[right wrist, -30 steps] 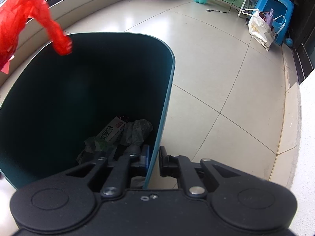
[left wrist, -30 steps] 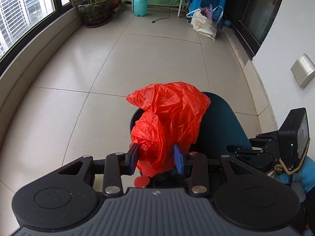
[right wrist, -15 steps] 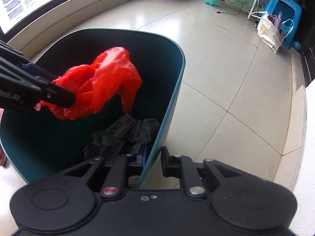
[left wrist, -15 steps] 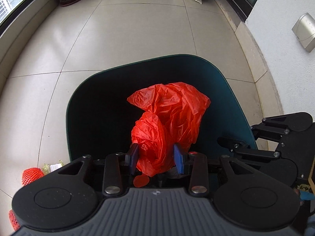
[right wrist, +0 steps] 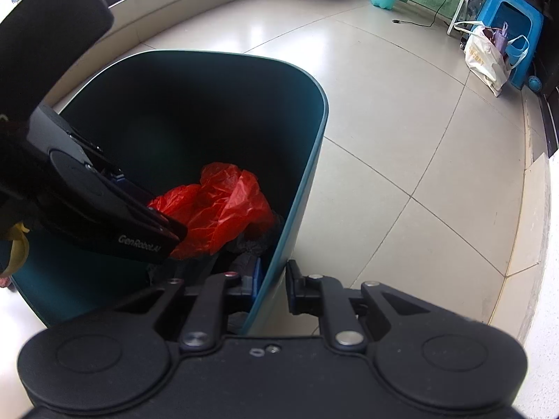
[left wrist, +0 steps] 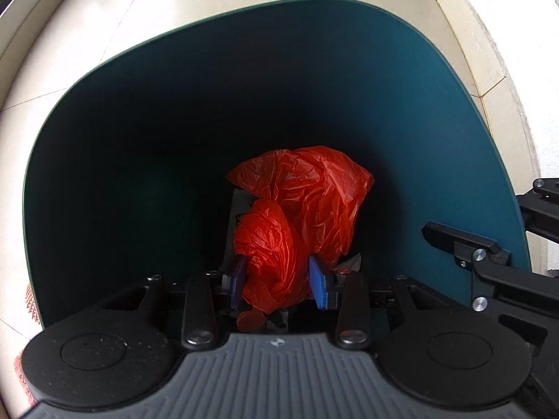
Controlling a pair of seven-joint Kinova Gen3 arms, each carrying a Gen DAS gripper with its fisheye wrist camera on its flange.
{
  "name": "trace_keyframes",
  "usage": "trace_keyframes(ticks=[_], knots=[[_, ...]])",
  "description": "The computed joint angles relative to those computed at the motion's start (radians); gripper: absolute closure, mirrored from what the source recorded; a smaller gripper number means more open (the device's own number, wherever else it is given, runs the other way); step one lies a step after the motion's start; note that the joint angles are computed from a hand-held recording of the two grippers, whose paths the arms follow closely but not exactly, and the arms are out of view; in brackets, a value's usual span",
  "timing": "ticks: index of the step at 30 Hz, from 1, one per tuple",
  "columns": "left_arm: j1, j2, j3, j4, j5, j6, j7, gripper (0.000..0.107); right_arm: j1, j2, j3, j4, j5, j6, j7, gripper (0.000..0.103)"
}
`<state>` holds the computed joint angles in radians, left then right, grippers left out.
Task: Collect trash
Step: 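Open the left tool to drop the red bag into the basket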
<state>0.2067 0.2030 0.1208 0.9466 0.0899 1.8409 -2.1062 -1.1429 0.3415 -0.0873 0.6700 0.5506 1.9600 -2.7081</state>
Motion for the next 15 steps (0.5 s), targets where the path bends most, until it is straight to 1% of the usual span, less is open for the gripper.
trace_keyframes(ticks=[3, 7, 8, 9, 10, 11, 15], knots=[[0.001, 0.003, -0.001, 0.007, -0.003, -0.004, 0.002, 0.069, 0.014, -0.009, -0.002, 0.017, -0.006, -0.013, 0.002, 0.09], [-0.015, 0.032, -0.001, -0.038, 0.036, 0.036, 0.015, 0.066, 0.018, -0.013, -0.009, 0.029, -0.007, -0.019, -0.007, 0.089], [-0.027, 0.041, -0.002, -0.055, 0.057, 0.053, 0.017, 0.059, 0.021, -0.014, -0.009, 0.029, -0.008, -0.02, -0.005, 0.089], [-0.036, 0.046, -0.003, -0.066, 0.074, 0.063, 0.02, 0.049, 0.017, -0.012, -0.011, 0.028, -0.006, -0.017, -0.009, 0.09], [-0.05, 0.049, -0.004, -0.075, 0.098, 0.07, 0.022, 0.045, 0.002, -0.007, -0.013, 0.024, 0.0, -0.011, -0.023, 0.09], [-0.059, 0.046, -0.005, -0.077, 0.112, 0.069, 0.02, 0.042, 0.003, -0.007, -0.012, 0.024, -0.001, -0.012, -0.022, 0.09], [-0.078, 0.029, -0.006, -0.087, 0.128, 0.06, -0.007, 0.042, -0.001, -0.007, -0.012, 0.028, -0.002, -0.013, -0.029, 0.089]])
